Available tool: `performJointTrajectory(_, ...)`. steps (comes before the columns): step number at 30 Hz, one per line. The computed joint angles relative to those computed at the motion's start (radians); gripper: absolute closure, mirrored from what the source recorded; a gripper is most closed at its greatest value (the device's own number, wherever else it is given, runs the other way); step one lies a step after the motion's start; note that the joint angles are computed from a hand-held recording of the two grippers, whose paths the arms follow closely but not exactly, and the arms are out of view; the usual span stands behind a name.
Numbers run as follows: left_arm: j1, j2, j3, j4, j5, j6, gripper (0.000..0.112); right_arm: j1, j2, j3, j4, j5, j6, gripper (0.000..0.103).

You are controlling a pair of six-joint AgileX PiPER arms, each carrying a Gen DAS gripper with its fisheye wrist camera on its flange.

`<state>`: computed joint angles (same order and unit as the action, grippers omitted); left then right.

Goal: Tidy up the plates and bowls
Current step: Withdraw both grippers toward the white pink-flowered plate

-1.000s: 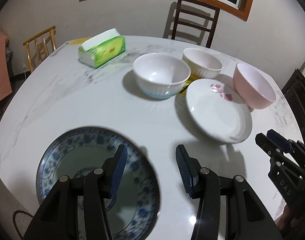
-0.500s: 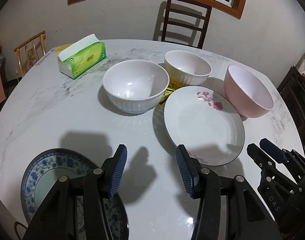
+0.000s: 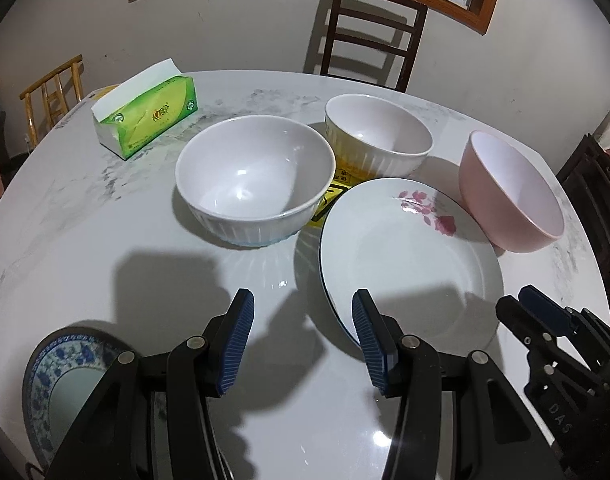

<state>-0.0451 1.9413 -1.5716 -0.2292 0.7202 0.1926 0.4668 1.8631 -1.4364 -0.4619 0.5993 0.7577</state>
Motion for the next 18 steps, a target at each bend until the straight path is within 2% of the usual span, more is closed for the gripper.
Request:
performJointTrajectory(3,-0.001,0.033,-0.036,0.004,0.01,-0.006,0.066,-0.02,0.019,-0.016,0.019,-0.009,-0.026,0.071)
performJointTrajectory(10,0.007,0.106,-0.119,-0.026,0.046,0.017,0.067,-0.086,0.056,-0.049,0.184,-0.045,-0.158,0.071)
performJointTrajectory(14,0.009,0.14,-0.157,-0.04,0.069,0.032,0.067,-0.103,0.077,-0.065,0.194,-0.039,-0.176,0.071)
performJointTrajectory(18,0.007,0.164,-0.18,-0.056,0.083,0.052,0.068,-0.141,0.098,-0.078,0.301,-0.054,-0.268,0.071)
